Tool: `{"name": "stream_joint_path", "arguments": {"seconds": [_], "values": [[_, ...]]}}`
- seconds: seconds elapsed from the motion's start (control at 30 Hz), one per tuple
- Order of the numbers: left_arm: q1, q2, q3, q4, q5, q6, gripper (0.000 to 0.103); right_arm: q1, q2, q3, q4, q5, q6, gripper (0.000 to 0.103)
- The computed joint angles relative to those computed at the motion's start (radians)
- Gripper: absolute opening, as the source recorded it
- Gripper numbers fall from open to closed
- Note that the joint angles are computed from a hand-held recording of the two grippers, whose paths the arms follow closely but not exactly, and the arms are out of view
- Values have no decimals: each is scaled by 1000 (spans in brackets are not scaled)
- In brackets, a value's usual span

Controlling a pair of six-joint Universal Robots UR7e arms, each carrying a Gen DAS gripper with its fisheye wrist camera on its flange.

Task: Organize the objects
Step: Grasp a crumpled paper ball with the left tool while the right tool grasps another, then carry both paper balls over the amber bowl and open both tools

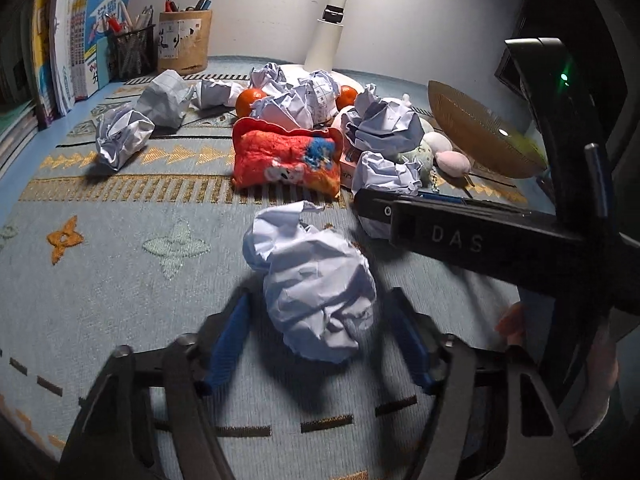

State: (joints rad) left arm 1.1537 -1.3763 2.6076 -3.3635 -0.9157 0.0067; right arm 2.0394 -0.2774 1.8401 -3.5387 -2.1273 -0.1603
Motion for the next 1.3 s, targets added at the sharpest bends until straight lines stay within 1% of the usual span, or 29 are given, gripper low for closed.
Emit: {"name": "stream_joint_path", "arguments": {"seconds": [0.03, 0.13, 0.2, 0.3, 0.4, 0.47, 0.53, 0.57, 0.63, 0.7, 0.77, 0.8, 0.83, 0.87, 0.9, 0.93, 0.97, 1.03, 1.07, 1.1, 1.17, 1.23, 1.27, 1.3], "values": [[10, -3, -14, 17, -8, -1, 45, -2, -1, 8, -24, 12, -11, 48], [18, 1, -23, 0, -22, 1, 44, 2, -12, 44, -118, 30, -49, 48], [3, 3, -18, -23, -14, 3, 44, 1, -33, 78, -157, 37, -57, 48], [-36, 10, -30, -16, -3, 6, 44, -20, -75, 142, -199, 56, -36, 48], [-86, 44, -83, -7, -17, 45, 44, -37, -134, 211, -271, 27, -25, 48], [-115, 90, -157, 13, -36, 70, 44, -44, -198, 253, -331, -2, -34, 48], [-135, 143, -248, 25, -85, 92, 44, -49, -270, 277, -382, -49, -49, 48], [-147, 182, -294, 13, -94, 108, 44, -52, -303, 278, -396, -73, -57, 48], [-165, 263, -382, -5, -106, 152, 44, -68, -358, 271, -407, -105, -78, 48], [-172, 338, -460, -12, -122, 188, 45, -91, -388, 245, -398, -142, -99, 48], [-177, 404, -523, -22, -115, 217, 47, -125, -414, 225, -352, -135, -98, 48], [-174, 426, -548, -18, -124, 221, 47, -139, -422, 214, -326, -132, -94, 48], [-168, 439, -568, -9, -139, 218, 53, -149, -424, 200, -311, -138, -98, 48], [-160, 454, -593, 3, -157, 215, 55, -156, -422, 185, -306, -143, -110, 48], [-152, 468, -616, 9, -170, 214, 69, -162, -419, 170, -307, -145, -122, 50], [-145, 482, -635, 1, -181, 220, 86, -168, -415, 157, -308, -142, -134, 54], [-138, 492, -646, -15, -191, 229, 89, -175, -416, 149, -312, -130, -149, 66], [-128, 487, -648, -14, -214, 229, 89, -174, -387, 118, -375, -149, -188, 86], [-125, 474, -639, -8, -228, 225, 89, -175, -376, 104, -407, -152, -218, 90], [-125, 458, -622, -16, -229, 226, 89, -175, -363, 89, -433, -149, -250, 92], [-133, 414, -566, -61, -205, 243, 89, -173, -334, 62, -472, -134, -313, 94], [-140, 362, -507, -92, -177, 263, 90, -177, -289, 12, -499, -114, -391, 99], [-146, 336, -476, -105, -150, 273, 90, -175, -256, -25, -522, -113, -436, 99], [-157, 311, -431, -141, -103, 285, 90, -181, -227, -61, -536, -102, -486, 99]]}}
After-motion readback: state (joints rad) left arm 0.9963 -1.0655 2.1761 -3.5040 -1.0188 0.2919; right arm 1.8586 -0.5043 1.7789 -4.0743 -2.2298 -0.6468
